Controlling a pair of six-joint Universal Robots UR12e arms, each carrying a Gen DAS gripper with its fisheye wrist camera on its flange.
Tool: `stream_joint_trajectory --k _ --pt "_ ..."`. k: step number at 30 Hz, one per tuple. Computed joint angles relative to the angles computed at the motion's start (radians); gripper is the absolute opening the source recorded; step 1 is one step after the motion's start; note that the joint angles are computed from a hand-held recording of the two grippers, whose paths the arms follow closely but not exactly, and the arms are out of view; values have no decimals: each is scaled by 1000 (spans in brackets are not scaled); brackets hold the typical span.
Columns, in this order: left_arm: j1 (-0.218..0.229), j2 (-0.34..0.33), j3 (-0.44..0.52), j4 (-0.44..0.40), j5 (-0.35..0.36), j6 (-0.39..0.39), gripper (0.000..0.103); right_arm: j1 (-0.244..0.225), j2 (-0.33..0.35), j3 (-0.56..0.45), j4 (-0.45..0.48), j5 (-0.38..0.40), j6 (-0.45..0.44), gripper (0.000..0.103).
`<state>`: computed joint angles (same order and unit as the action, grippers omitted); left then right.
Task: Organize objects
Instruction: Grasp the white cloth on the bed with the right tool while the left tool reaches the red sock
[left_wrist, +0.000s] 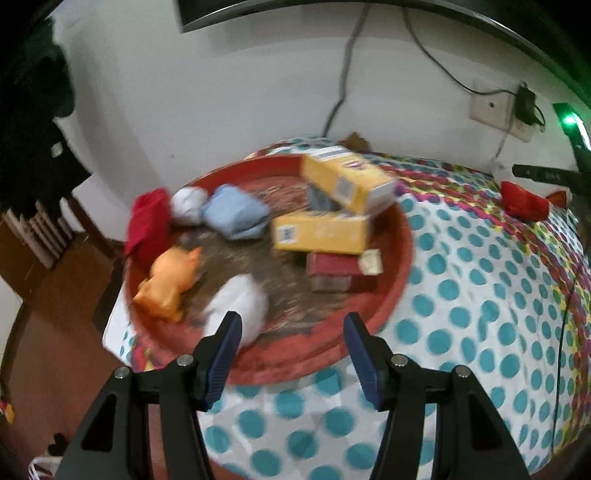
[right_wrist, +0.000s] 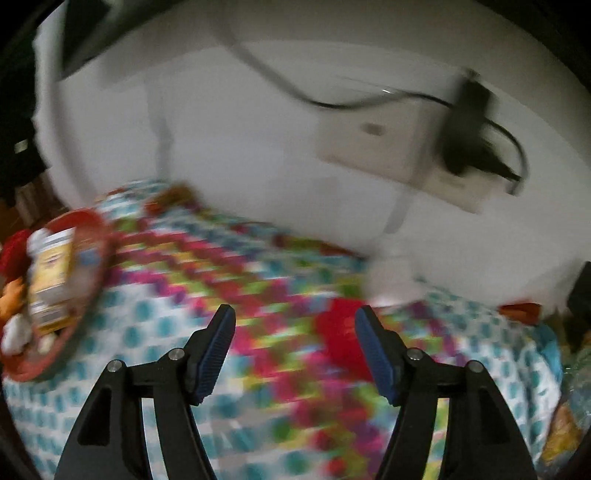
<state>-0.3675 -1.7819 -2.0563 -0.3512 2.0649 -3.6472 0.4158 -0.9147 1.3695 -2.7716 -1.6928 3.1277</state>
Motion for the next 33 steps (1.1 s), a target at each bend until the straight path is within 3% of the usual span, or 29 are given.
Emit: stream_joint_trajectory --k 3,8,11,15,16,18,20,21,26,33 --pt "-16 -42 61 -22 -10 31 59 -34 31 -37 24 -7 19 65" --pt "-39 -127 177 -52 -35 100 59 -85 85 -98 63 78 74 65" --pt "-50 -174 244 -61 -59 141 59 -101 106 -122 69 144 92 65" --pt "-72 -240 343 -71 -49 206 59 -105 130 -145 89 174 76 65" --pt "-74 -256 365 -68 -56 215 59 -102 134 -147 93 164 71 63" --pt "-74 -287 417 -89 -87 218 59 -99 135 -138 76 140 45 46" --pt "-71 -314 464 -115 -115 197 59 -110 115 -99 33 179 70 33" --pt "-71 -327 488 -135 -125 182 59 -115 103 -76 9 187 85 31" --pt "-62 -386 581 -171 -232 123 59 -138 -5 120 -142 194 98 30" --pt "-69 -472 713 -235 -319 21 59 -140 -119 351 -256 169 86 30"
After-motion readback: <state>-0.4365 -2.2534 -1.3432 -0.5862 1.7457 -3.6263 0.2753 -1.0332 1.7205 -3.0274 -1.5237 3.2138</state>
